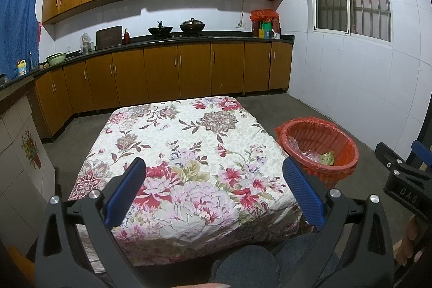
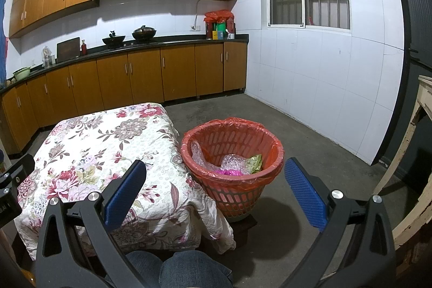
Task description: Collect trash
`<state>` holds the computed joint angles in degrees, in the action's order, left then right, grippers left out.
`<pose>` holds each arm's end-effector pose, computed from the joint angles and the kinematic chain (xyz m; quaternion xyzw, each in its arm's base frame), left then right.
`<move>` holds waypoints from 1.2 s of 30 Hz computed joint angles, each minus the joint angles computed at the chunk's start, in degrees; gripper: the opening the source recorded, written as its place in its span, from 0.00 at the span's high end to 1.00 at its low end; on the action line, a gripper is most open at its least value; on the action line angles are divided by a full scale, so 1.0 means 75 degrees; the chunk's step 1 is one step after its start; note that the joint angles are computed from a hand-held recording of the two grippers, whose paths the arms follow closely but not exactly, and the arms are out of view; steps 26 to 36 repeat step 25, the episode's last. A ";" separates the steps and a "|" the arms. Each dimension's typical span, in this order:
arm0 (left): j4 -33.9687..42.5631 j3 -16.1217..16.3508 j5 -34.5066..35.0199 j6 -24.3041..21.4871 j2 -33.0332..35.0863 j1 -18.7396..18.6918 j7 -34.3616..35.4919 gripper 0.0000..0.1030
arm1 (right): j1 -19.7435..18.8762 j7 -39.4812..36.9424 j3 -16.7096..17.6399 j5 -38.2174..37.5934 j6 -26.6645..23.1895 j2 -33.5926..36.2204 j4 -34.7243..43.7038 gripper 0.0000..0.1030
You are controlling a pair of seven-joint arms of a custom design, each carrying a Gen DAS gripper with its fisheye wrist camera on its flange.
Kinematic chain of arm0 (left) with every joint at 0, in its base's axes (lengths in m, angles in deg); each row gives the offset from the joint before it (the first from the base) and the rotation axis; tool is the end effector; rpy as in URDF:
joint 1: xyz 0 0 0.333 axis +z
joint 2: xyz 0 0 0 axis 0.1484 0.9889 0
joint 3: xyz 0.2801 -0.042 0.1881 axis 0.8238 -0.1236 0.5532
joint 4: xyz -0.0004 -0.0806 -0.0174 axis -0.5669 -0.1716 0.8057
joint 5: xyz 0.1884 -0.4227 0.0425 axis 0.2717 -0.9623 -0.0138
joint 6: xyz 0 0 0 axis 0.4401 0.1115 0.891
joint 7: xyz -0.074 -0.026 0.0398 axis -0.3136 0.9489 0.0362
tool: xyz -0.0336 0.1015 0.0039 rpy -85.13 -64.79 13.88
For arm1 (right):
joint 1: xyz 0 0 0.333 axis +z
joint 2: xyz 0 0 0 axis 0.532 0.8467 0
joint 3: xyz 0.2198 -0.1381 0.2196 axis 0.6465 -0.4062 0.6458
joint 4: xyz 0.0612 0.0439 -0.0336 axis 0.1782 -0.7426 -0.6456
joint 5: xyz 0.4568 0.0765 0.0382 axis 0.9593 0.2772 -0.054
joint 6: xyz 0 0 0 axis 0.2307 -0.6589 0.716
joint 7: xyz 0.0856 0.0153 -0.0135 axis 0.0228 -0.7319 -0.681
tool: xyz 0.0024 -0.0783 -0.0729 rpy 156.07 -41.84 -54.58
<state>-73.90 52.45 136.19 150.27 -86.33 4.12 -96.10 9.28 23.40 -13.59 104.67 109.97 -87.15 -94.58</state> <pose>0.4171 -0.2543 0.4820 -0.6478 0.5398 -0.3408 0.4157 0.4292 0.1475 0.4849 -0.5809 0.5926 -0.3954 0.3938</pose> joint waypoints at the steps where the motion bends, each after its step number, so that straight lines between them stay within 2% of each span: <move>1: -0.0001 0.0004 0.0001 0.0002 -0.0002 -0.0003 0.0001 0.04 | 0.0009 -0.0001 -0.0010 -0.0006 0.0000 0.0001 0.0000 0.02; 36: -0.0030 -0.0011 -0.0121 -0.0020 -0.0038 -0.0033 0.0072 0.04 | 0.0051 0.0009 -0.0069 -0.0042 -0.0030 -0.0013 -0.0002 0.02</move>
